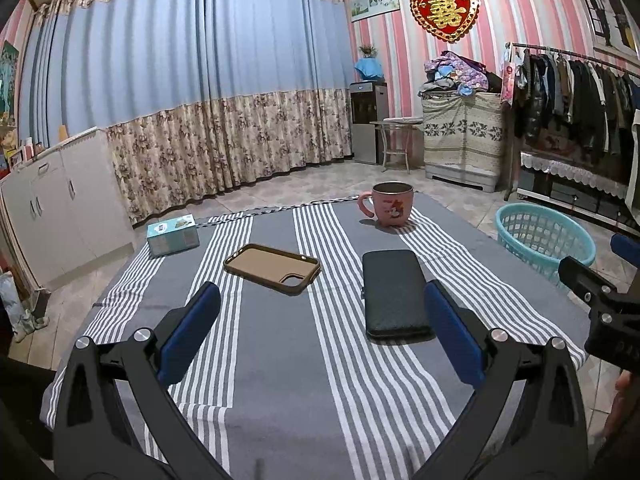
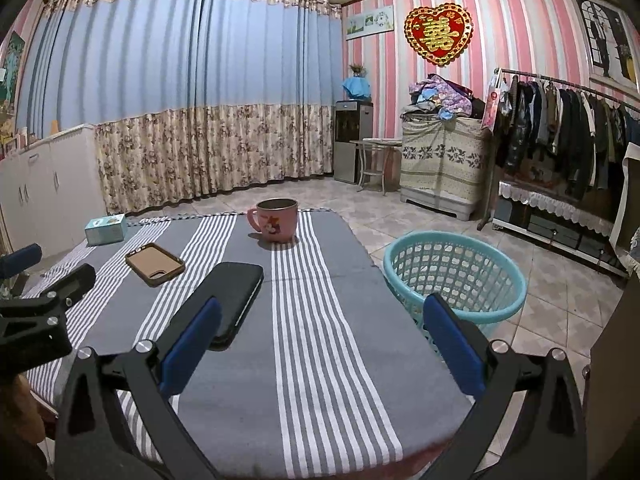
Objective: Collect trash
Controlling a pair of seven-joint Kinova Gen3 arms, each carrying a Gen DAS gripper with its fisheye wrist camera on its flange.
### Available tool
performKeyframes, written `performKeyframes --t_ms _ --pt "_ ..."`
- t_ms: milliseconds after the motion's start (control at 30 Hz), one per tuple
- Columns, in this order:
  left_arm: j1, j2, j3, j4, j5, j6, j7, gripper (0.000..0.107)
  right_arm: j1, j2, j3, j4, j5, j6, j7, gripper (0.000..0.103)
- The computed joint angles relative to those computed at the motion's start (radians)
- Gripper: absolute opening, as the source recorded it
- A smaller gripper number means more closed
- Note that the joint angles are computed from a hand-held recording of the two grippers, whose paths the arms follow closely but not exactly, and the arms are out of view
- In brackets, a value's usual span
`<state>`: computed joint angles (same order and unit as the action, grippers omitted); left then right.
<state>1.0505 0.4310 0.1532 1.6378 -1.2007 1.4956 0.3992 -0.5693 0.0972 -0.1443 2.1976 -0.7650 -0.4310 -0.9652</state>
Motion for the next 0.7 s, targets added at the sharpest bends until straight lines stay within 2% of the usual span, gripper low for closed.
performKeyframes --t_ms 400,700 --pt "0.003 -0.024 0.015 0.044 -0.008 0.030 0.043 0.098 -0.003 0.007 -0.003 0.008 0.048 -0.016 -0.032 0.099" --pt "0.000 -0.029 0.025 0.055 -0.013 0.046 0.055 0.098 0.028 0.000 0.000 0.002 0.112 0.004 -0.096 0.099"
